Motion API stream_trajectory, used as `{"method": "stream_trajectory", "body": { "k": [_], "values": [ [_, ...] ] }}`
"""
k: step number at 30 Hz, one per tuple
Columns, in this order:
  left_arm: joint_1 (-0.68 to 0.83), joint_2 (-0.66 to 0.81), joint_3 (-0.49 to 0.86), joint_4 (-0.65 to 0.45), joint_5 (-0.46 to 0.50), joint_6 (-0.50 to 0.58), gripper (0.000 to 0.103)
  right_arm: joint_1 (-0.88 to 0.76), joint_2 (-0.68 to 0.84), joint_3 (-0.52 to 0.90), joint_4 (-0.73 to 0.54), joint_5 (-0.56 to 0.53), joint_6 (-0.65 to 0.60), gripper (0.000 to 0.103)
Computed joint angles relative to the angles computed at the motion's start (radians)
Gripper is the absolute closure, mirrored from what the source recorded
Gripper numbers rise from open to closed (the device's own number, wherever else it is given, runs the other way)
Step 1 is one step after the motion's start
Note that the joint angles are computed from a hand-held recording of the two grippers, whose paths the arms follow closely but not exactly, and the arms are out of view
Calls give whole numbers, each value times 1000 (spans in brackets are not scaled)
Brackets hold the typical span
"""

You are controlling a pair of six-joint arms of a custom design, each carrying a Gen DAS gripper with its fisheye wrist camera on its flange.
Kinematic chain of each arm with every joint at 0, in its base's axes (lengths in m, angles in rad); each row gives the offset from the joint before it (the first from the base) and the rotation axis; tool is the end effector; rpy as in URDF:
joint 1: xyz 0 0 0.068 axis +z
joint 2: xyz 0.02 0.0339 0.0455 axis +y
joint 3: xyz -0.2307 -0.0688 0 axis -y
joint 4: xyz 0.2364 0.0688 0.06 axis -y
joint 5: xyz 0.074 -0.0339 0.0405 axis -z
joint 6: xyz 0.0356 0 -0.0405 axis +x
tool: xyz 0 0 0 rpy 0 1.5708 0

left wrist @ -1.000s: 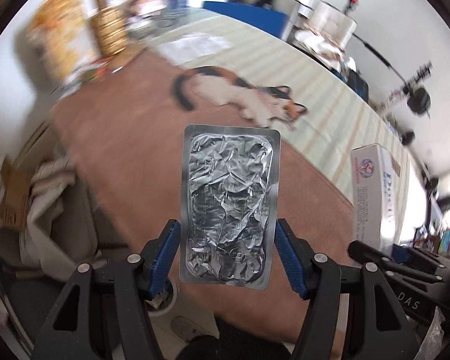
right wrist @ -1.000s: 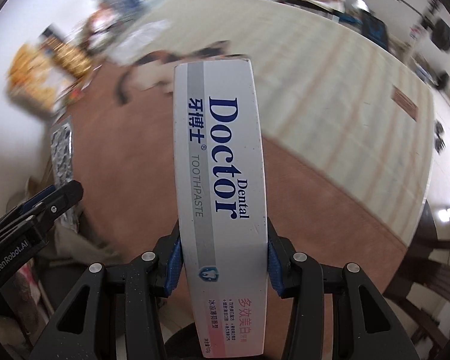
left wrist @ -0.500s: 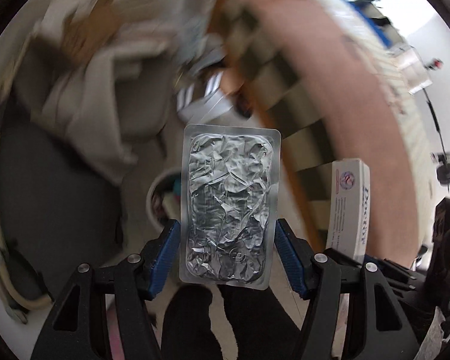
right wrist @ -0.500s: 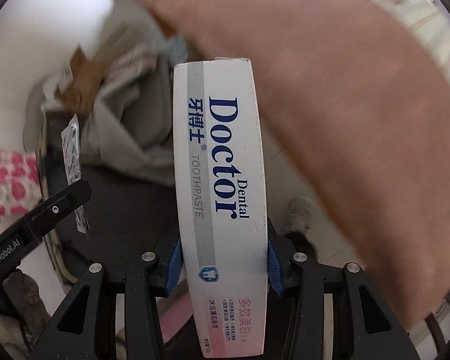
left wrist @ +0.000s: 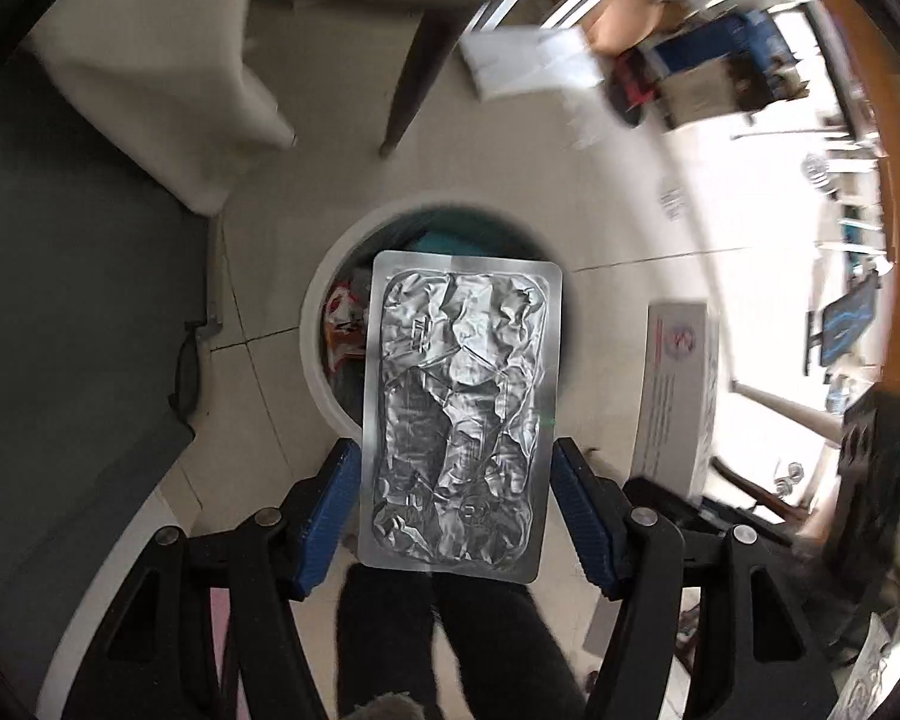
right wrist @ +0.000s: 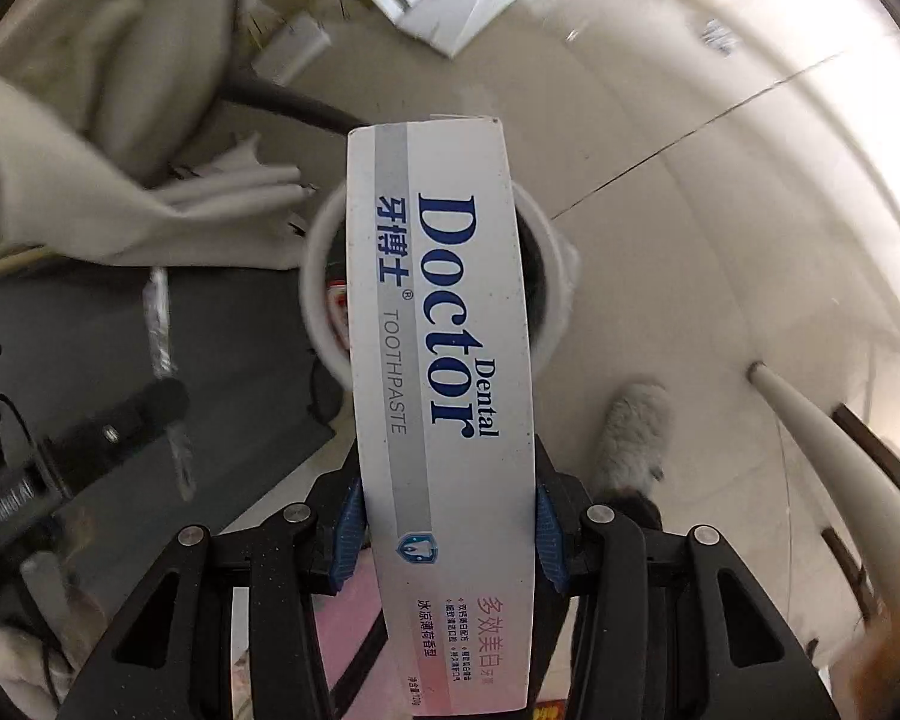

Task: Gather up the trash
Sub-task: 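Carry the blister pack and toothpaste box over to the white bin, then open both tools to drop the blister pack and toothpaste box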

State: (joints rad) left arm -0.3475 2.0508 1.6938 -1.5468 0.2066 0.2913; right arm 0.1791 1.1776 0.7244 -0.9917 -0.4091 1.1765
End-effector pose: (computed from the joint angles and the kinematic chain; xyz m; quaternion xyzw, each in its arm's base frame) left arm 0.3110 -0.1204 0.1889 -0.2918 -0.9367 0.0970 0.1676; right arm 0.1783 0.0467 0.1712 -0.4562 -0.8643 -0.1965 0.0791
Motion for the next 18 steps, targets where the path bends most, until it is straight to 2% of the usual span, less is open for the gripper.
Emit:
{"method": "stream_trajectory", "body": {
  "k": [1, 2, 5, 6, 7, 8, 11, 12, 15, 18],
  "values": [
    [2, 23, -62, 79, -17, -5, 40, -18, 53, -48, 85, -9, -24, 53],
    [0, 35, -81, 111, -24, -14, 38, -37, 144, -89, 192, -25, -64, 52],
    [10, 63, -159, 238, -60, -44, 10, -83, 294, -140, 351, -36, -137, 51],
    [13, 52, -175, 253, -69, -44, 7, -93, 320, -149, 386, -34, -152, 36],
    [12, 48, -193, 280, -86, -46, 6, -103, 325, -161, 414, -24, -167, 11],
    [10, 33, -215, 302, -105, -48, 6, -108, 334, -156, 416, -4, -175, 2],
    [10, -37, -285, 376, -146, -58, 6, -86, 283, -138, 310, 86, -176, 0],
    [9, -61, -299, 387, -159, -62, 6, -94, 314, -103, 297, 107, -189, 0],
    [16, -131, -307, 366, -191, -56, 6, -69, 263, -34, 131, 182, -199, 0],
    [29, -193, -282, 297, -203, -43, 5, -29, 186, 47, -40, 227, -196, 0]
  ]
}}
